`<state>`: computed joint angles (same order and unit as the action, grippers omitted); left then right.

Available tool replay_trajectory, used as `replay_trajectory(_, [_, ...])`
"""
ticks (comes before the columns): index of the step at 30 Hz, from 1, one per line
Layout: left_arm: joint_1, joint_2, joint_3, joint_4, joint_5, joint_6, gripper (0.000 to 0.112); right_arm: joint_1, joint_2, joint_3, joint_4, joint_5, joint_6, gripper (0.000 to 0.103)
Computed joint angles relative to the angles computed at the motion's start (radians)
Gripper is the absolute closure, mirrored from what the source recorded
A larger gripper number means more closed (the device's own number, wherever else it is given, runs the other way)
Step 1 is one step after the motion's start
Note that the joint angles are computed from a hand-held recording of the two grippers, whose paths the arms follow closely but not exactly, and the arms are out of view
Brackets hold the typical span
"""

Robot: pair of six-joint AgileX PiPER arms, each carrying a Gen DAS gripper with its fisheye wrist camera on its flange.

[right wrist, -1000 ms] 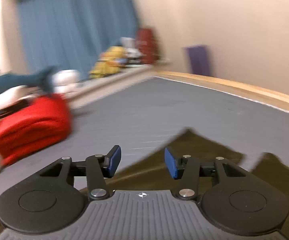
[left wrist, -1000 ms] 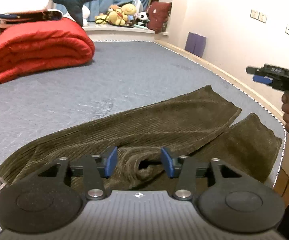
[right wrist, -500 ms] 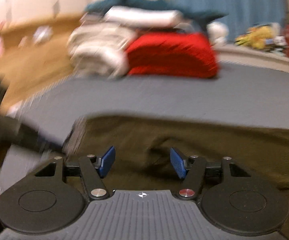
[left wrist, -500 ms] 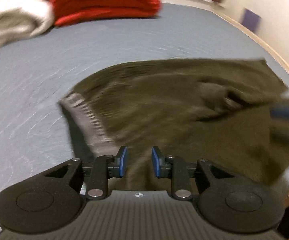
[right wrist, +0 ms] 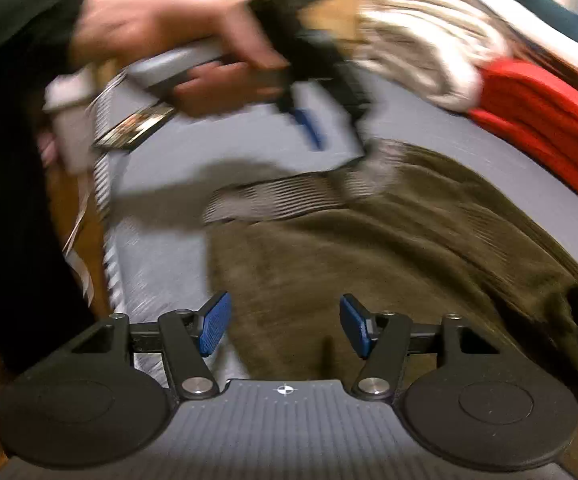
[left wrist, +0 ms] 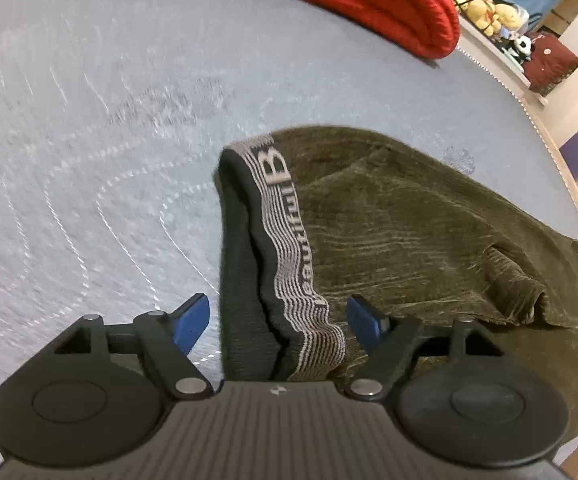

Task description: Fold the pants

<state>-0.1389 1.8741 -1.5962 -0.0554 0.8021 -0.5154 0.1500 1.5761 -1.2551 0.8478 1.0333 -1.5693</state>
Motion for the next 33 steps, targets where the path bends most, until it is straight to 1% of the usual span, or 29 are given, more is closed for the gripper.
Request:
replay_trajectory(2, [0.003, 0.031, -0.022, -0.027, 0.015, 0.012, 0.032, 0.034, -0.004, 0.017, -0.042, -0.025, -0.032, 0.039])
replay_trajectory(4, [-0.005, 0.069, -0.062, -0.012, 0.050, 0.011, 0.032, 0.065, -0.013, 0.036, -0.087, -0.074, -0.054, 0.040])
replay_trajectory(5, [-0.012, 0.082, -0.071, 0.000, 0.058, 0.008, 0.031, 0.071, -0.013, 0.036, -0.102, -0.084, -0.060, 0.041])
replay_trajectory(8, [-0.034, 0.115, -0.099, 0.037, 0.075, 0.001, 0.029, 0.059, -0.010, 0.030, -0.098, -0.061, -0.067, 0.043])
replay_trajectory(9, [-0.041, 0.119, -0.108, 0.051, 0.084, -0.001, 0.029, 0.057, -0.010, 0.025, -0.102, -0.054, -0.053, 0.048])
replay_trajectory(11, [-0.045, 0.120, -0.111, 0.058, 0.087, -0.007, 0.029, 0.053, -0.010, 0.016, -0.111, -0.047, -0.029, 0.053])
replay_trajectory(13, [-0.039, 0.113, -0.104, 0.042, 0.083, 0.006, 0.033, 0.045, -0.001, 0.006, -0.104, -0.038, -0.016, 0.058])
replay_trajectory(14, [-0.039, 0.109, -0.103, 0.045, 0.085, 0.009, 0.037, 0.044, 0.001, 0.007, -0.103, -0.045, -0.013, 0.065])
replay_trajectory(15, [-0.041, 0.104, -0.098, 0.051, 0.083, 0.009, 0.044, 0.043, 0.008, 0.007, -0.100, -0.051, -0.016, 0.071])
replay_trajectory(16, [-0.047, 0.092, -0.088, 0.072, 0.084, -0.002, 0.049, 0.044, 0.025, 0.001, -0.093, -0.054, -0.022, 0.072])
replay_trajectory(17, [-0.056, 0.085, -0.085, 0.102, 0.089, -0.022, 0.060, 0.043, 0.031, -0.002, -0.087, -0.051, -0.025, 0.075])
replay_trajectory(19, [-0.067, 0.054, -0.072, 0.153, 0.081, -0.047, 0.091, 0.047, 0.030, 0.011, -0.072, -0.070, -0.048, 0.080])
replay_trajectory(20, [-0.070, 0.041, -0.076, 0.167, 0.082, -0.049, 0.095, 0.046, 0.028, 0.015, -0.060, -0.065, -0.066, 0.086])
replay_trajectory(21, [-0.071, 0.017, -0.065, 0.174, 0.072, -0.055, 0.096, 0.036, 0.031, 0.003, -0.045, -0.020, -0.083, 0.096])
replay_trajectory(22, [-0.074, -0.004, -0.055, 0.184, 0.069, -0.058, 0.097, 0.028, 0.027, 0.004, -0.020, 0.013, -0.107, 0.101])
replay_trajectory(24, [-0.092, -0.030, -0.042, 0.215, 0.080, -0.057, 0.097, 0.030, -0.002, 0.027, 0.014, 0.024, -0.159, 0.103])
replay_trajectory(26, [-0.121, -0.027, -0.039, 0.272, 0.101, -0.085, 0.097, 0.022, 0.001, 0.011, 0.042, 0.115, -0.172, 0.103])
replay_trajectory(27, [-0.133, -0.016, -0.044, 0.297, 0.110, -0.096, 0.095, 0.027, -0.011, 0.023, 0.050, 0.117, -0.192, 0.103])
replay_trajectory(28, [-0.146, -0.001, -0.054, 0.325, 0.124, -0.105, 0.094, 0.039, -0.032, 0.046, 0.056, 0.086, -0.211, 0.103])
replay_trajectory(30, [-0.164, 0.019, -0.079, 0.377, 0.148, -0.121, 0.091, 0.047, -0.040, 0.050, 0.065, 0.056, -0.189, 0.103])
replay_trajectory(31, [-0.171, 0.018, -0.085, 0.421, 0.152, -0.154, 0.091, 0.044, -0.035, 0.039, 0.071, 0.050, -0.166, 0.103])
replay_trajectory(32, [-0.178, 0.005, -0.071, 0.474, 0.136, -0.195, 0.089, 0.039, -0.030, 0.027, 0.077, 0.036, -0.142, 0.102])
replay_trajectory(33, [-0.177, -0.009, -0.059, 0.503, 0.114, -0.217, 0.085, 0.035, -0.022, 0.013, 0.075, 0.018, -0.109, 0.097])
